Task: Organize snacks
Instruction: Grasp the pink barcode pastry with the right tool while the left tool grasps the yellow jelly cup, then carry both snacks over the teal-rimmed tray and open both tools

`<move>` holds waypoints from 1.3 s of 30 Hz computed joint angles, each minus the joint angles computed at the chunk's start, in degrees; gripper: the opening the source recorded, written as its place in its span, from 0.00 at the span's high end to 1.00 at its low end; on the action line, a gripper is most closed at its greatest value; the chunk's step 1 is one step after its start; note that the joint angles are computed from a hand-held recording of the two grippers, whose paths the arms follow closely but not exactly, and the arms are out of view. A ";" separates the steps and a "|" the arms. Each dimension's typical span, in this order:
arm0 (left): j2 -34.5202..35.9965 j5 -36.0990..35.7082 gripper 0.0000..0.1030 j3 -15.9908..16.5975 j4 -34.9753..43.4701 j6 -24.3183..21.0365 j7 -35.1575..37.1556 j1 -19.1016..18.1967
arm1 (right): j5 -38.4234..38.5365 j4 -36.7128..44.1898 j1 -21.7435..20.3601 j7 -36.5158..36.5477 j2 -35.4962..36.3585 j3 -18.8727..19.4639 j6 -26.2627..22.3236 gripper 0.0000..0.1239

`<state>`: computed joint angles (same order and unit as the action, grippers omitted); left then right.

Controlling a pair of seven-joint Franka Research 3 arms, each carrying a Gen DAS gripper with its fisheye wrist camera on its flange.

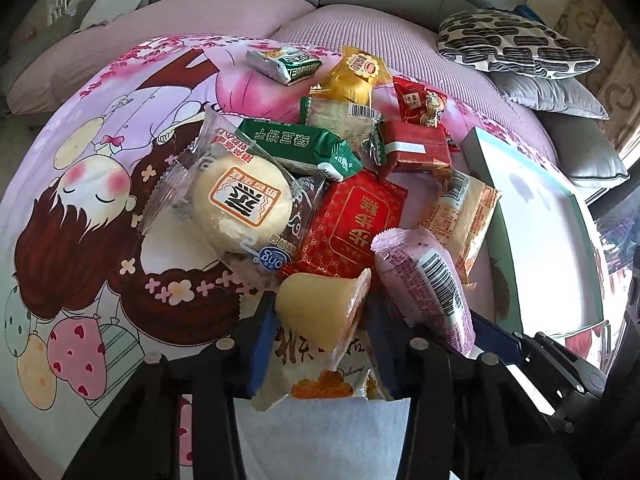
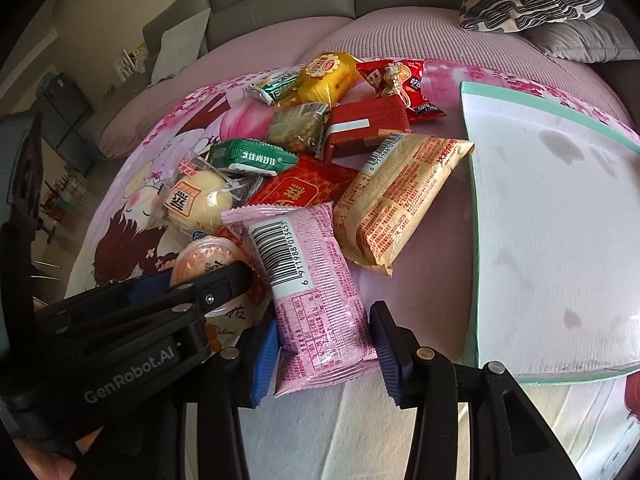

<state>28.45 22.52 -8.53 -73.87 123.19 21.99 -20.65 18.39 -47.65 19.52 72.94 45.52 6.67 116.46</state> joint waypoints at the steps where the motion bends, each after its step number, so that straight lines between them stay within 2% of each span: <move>1: -0.12 -0.01 0.58 0.01 -0.16 0.12 -0.07 0.03 | 0.04 0.29 -0.01 0.07 0.16 0.02 -0.14 0.62; 9: -1.27 1.12 0.59 0.26 -1.47 0.74 -1.39 -0.24 | 0.32 -0.10 -0.20 0.20 -0.30 0.05 0.20 0.62; 16: -2.65 3.83 0.59 0.77 -2.75 1.89 -4.45 -0.69 | 1.51 -3.10 -0.96 0.02 -2.68 0.28 2.43 0.62; 23: -5.47 11.26 0.59 2.16 -4.92 3.32 -11.29 -2.33 | 4.32 -7.91 -2.03 -1.90 -6.32 1.26 6.51 0.62; 28: -5.74 14.49 0.59 2.03 -4.62 4.25 -13.94 -2.31 | 5.40 -9.60 -2.33 -1.99 -7.54 1.26 8.52 0.62; 33: -3.47 16.55 0.59 1.99 -1.14 5.46 -12.52 -2.94 | 6.04 -10.14 -2.83 -1.01 -8.12 0.85 11.02 0.62; 39: 3.04 15.97 0.59 2.15 8.21 5.88 -6.97 -4.96 | 4.48 -8.43 -3.89 3.50 -7.32 -1.01 12.89 0.62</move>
